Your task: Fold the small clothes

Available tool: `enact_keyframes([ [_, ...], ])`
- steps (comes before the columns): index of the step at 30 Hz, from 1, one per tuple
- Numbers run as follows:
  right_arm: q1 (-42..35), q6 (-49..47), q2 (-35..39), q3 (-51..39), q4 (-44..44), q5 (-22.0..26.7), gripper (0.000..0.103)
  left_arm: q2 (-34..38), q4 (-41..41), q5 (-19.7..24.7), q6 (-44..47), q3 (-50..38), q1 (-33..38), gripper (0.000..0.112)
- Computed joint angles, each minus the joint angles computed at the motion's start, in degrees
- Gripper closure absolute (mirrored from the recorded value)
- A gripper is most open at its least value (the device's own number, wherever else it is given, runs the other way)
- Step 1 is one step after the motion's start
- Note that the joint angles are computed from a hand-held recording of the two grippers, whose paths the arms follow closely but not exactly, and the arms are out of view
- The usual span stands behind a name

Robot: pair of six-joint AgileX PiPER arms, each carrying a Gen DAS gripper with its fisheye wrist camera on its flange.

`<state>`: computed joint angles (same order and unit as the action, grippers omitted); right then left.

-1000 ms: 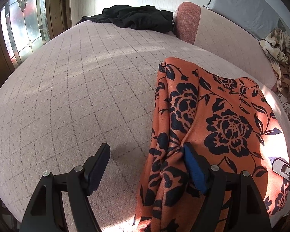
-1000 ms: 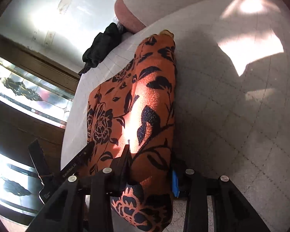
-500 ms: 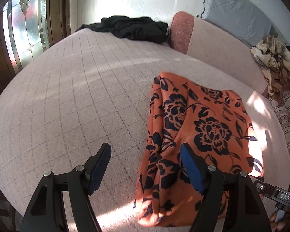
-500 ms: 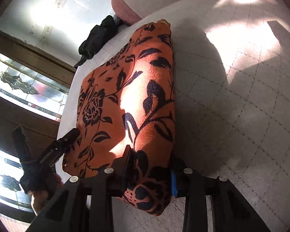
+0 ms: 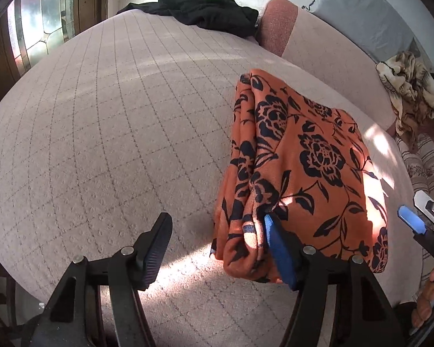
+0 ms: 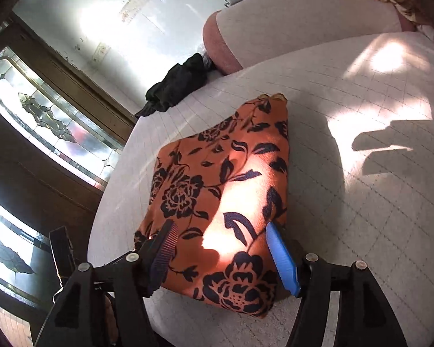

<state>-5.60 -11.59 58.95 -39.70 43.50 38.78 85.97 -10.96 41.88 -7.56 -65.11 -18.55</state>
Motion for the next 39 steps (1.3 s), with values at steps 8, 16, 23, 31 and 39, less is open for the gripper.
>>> enact_keyframes([
  [8,0.57,-19.50,15.32,-4.71,22.16,0.86,0.034,17.79,-4.82,11.43,5.17,-26.05,0.87,0.046],
  [16,1.79,-27.86,19.93,-2.46,28.15,1.10,0.034,24.83,-9.58,12.65,7.59,-29.72,3.98,0.058],
  [23,-1.08,-30.00,19.85,-2.46,29.34,4.20,0.032,18.86,-2.64,7.84,5.95,-24.51,0.11,0.057],
  [31,-0.07,-25.42,14.94,-1.97,25.17,3.18,0.031,13.09,14.94,6.63,-7.99,-19.79,-5.59,0.050],
  [39,8.84,-11.30,7.18,3.43,14.29,-5.94,0.029,2.65,21.16,7.32,-14.31,-10.70,-9.19,0.049],
])
